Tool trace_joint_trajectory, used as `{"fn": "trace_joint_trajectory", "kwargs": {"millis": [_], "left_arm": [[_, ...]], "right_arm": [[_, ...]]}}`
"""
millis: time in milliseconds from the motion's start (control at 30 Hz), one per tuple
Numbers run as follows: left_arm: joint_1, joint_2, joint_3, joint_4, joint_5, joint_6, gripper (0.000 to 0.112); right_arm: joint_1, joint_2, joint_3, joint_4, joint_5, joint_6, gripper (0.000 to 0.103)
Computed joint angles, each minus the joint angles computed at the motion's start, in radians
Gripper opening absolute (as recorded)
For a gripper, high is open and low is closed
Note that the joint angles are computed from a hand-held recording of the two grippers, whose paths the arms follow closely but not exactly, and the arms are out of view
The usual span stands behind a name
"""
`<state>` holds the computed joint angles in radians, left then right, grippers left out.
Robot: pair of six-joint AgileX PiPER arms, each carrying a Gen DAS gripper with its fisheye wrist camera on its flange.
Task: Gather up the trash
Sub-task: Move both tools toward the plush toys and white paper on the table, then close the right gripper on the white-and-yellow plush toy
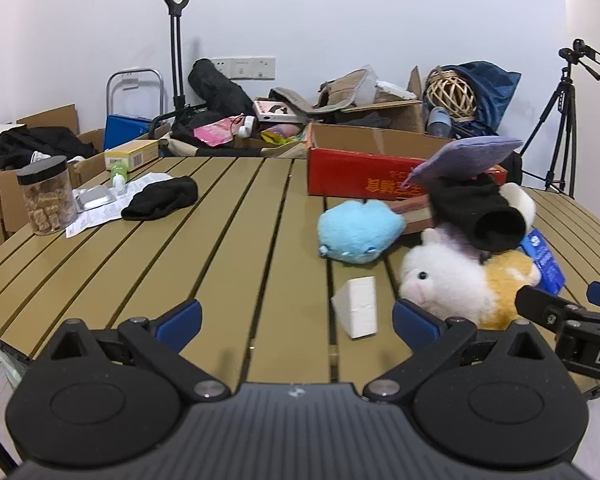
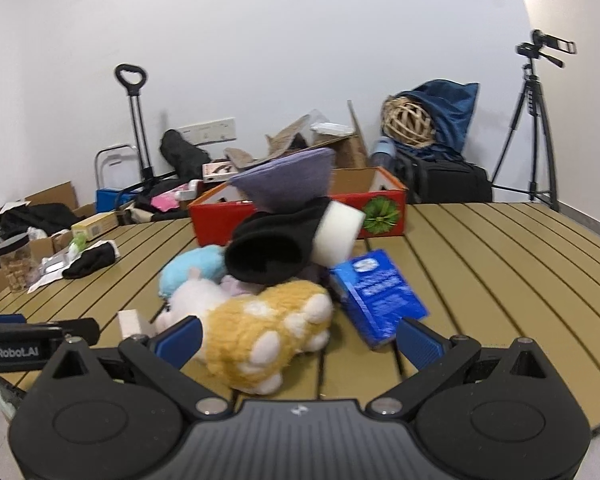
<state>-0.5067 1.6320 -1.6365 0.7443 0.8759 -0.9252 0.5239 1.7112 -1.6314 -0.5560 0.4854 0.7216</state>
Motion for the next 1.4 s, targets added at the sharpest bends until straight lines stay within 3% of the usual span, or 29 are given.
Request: {"fn": "trace_joint_trajectory", "kwargs": {"millis": [367,667,1000,1400], "left_arm": [[0.063,-0.018,0.028,-0.017,-0.012,-0.004,0.103],[0.106,-0.050,0.059,-0.055,-0.033,0.002,0.103],[0.111,-0.074,0.080,-0.075,-0.044,0.006,0.103],[0.097,-0.069,0.078,-0.057,-0.040,-0.005,0.103]], "right_arm": [[0.038,0.132,-0.120,0.003,0.017,-0.034,0.103],[0.058,0.234,-0.257,-0.005,0.093,-0.045,0.103],[0.076,0.229,-0.233,-0.094,0.087,0.007,0.092],[0.070,0.146,-0.096,-0.170,-0.014,0.096,0.078]]}}
